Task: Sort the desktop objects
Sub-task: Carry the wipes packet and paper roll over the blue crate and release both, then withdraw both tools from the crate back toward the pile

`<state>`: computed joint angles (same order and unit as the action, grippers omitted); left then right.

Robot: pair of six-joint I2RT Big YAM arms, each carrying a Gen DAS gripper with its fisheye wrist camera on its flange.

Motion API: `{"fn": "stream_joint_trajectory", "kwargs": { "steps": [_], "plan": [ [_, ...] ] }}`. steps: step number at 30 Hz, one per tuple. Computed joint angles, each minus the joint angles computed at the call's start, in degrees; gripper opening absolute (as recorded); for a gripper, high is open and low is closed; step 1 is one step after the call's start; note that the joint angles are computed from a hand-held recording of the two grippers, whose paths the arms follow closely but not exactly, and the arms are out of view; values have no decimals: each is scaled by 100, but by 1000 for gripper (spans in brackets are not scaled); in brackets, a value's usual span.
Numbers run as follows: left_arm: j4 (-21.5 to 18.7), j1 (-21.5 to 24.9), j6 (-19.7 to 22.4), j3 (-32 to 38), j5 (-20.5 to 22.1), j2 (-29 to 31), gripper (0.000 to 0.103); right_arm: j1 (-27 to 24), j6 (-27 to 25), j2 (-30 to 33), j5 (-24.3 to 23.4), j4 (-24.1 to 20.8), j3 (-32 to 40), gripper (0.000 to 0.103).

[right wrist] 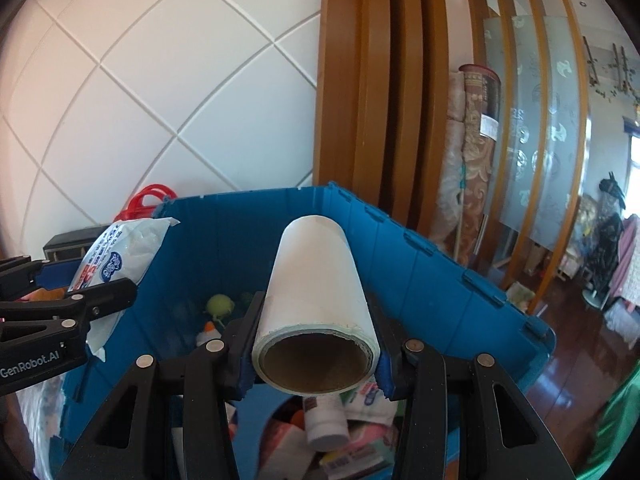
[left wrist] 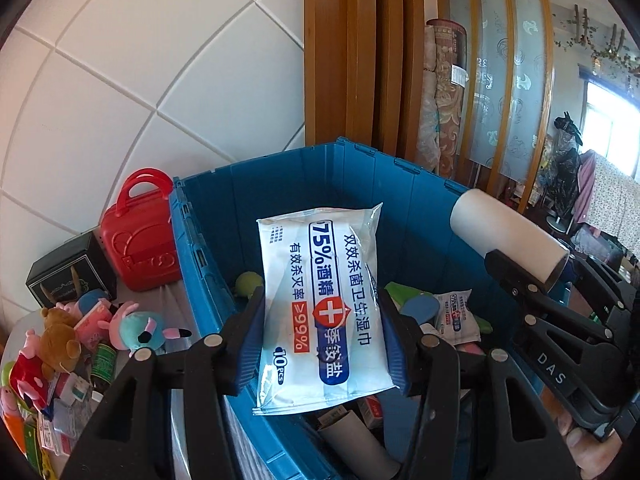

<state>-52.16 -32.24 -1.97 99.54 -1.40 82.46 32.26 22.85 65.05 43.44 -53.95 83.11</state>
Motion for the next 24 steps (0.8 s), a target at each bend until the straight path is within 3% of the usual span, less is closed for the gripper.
{"fn": "stream_joint_trajectory", "kwargs": {
  "steps": [1,3,5,8,16,24],
  "plan": [
    [-36,-13,14,19,5,16,60,-53,14,7,76,-7,-8,51],
    [-19,-49,34,-9,-82,1,70,-58,77,-73,266,16,-104,87],
    [39,-84,60,-68,-159,-45,73,-49,-4,-118,369,97,-137,98],
    [72,-80,53,-163,-142,-130,74,34,-41,-143,498,66,-120,103],
    [416,257,-82,-974,-247,-839,74,275,50,-154,340,48,-76,103],
    [416,1518,-250,-1893,-259,-1705,74,975,-410,257,-122,640,293,103]
  ]
}}
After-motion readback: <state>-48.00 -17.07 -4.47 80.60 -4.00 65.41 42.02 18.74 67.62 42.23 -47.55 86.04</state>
